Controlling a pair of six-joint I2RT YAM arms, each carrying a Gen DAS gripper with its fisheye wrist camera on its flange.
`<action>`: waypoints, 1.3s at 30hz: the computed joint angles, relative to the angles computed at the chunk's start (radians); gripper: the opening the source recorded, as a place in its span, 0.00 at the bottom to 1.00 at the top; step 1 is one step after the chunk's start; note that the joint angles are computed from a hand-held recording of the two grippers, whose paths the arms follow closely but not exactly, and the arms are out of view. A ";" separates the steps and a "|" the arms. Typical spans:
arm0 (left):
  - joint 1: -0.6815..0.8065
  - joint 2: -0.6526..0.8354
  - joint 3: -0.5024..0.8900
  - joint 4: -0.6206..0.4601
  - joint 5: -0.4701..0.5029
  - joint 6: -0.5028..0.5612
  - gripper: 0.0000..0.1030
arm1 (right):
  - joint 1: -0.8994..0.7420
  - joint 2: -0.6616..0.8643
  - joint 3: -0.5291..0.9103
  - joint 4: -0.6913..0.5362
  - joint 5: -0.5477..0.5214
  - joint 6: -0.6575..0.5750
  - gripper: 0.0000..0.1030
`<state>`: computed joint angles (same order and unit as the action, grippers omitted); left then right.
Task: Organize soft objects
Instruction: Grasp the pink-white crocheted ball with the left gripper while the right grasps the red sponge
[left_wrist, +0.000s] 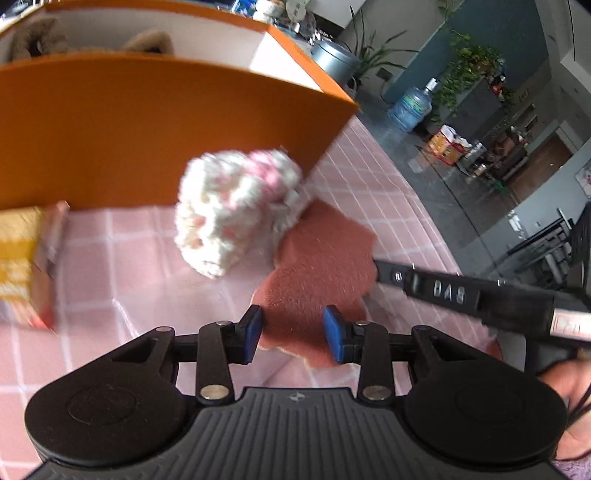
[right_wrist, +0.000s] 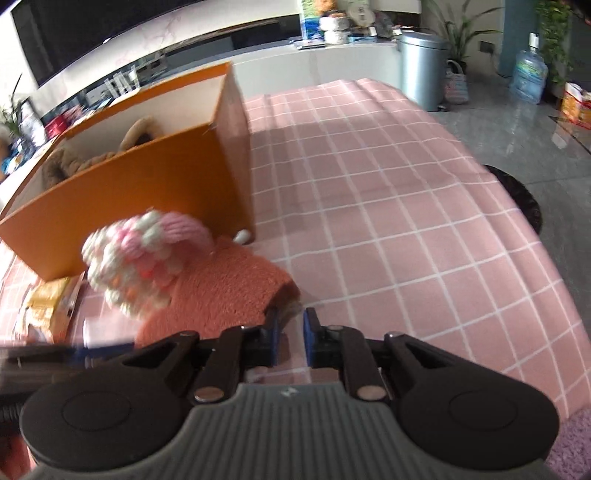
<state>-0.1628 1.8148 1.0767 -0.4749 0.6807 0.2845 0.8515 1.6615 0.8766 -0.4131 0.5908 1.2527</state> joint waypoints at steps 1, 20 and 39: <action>-0.006 0.000 -0.003 -0.001 0.005 -0.002 0.40 | -0.001 -0.010 -0.003 -0.016 0.003 0.018 0.14; 0.021 -0.214 -0.149 0.226 -0.150 0.098 0.65 | 0.078 0.024 0.091 -0.094 0.025 0.082 0.84; -0.025 0.000 0.119 0.061 -0.133 0.320 0.76 | -0.031 0.062 0.043 0.048 -0.099 -0.024 0.84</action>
<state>-0.1879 1.8148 1.1954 -0.4137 0.5474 0.6048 0.8205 1.7231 0.9192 -0.3655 0.4921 1.2283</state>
